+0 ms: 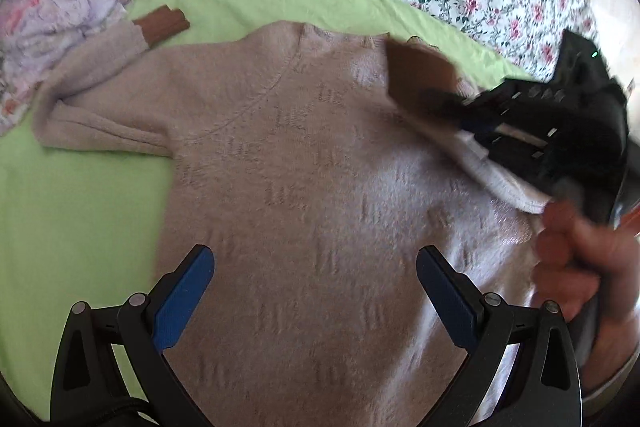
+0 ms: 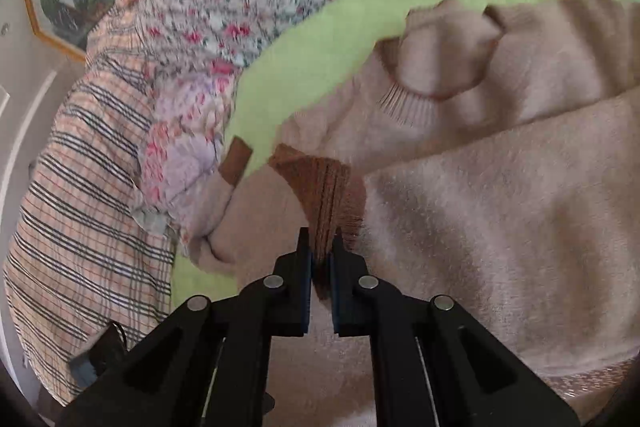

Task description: Fold small clothes

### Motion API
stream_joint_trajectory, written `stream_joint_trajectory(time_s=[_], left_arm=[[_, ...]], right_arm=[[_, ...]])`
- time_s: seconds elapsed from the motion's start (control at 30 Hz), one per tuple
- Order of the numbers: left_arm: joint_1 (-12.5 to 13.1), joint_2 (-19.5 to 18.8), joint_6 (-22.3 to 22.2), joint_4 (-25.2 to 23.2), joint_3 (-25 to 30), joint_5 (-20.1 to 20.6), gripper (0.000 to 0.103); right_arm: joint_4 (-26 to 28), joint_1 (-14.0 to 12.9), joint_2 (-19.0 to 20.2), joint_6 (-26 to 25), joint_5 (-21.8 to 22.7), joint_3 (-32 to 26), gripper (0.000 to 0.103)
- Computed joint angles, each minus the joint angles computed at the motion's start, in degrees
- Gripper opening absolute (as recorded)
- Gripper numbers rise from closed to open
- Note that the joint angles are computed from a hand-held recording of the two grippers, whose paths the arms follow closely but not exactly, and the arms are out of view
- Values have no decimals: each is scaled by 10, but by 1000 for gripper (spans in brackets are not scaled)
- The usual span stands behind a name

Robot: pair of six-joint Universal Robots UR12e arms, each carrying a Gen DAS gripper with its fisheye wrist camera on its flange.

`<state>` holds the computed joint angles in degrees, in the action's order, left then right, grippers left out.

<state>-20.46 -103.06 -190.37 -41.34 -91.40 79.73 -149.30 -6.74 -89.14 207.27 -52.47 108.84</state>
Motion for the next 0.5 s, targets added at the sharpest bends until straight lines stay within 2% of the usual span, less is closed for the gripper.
stream_joint_trajectory(time_s=[0.07, 0.1, 0.13, 0.23, 0.3, 0.37, 0.43, 0.47, 0.5], left_arm=[[5, -13, -8, -1, 12, -27, 101], [7, -19, -10, -1, 17, -40, 101], [8, -26, -12, -2, 24, -52, 101], [11, -46, -25, -6, 44, -92, 101], [13, -68, -39, -10, 66, -124, 101], [10, -85, -45, -14, 87, -127, 101], [6, -98, -38, -10, 101, -127, 96], [5, -104, -30, -3, 108, -134, 79], [4, -109, -20, -5, 113, -141, 47]], right_arm=[[9, -2, 4, -3, 14, 0, 26], [-1, -5, 2, 2, 22, 6, 40], [-11, -9, -3, 7, 25, 12, 48], [-35, -17, -21, 13, 17, 25, 49], [-56, -30, -46, 24, 8, 44, 49], [-61, -40, -71, 33, -8, 60, 49], [-64, -56, -104, 40, -24, 83, 49], [-60, -61, -116, 42, -35, 90, 49], [-58, -67, -130, 46, -46, 99, 49]])
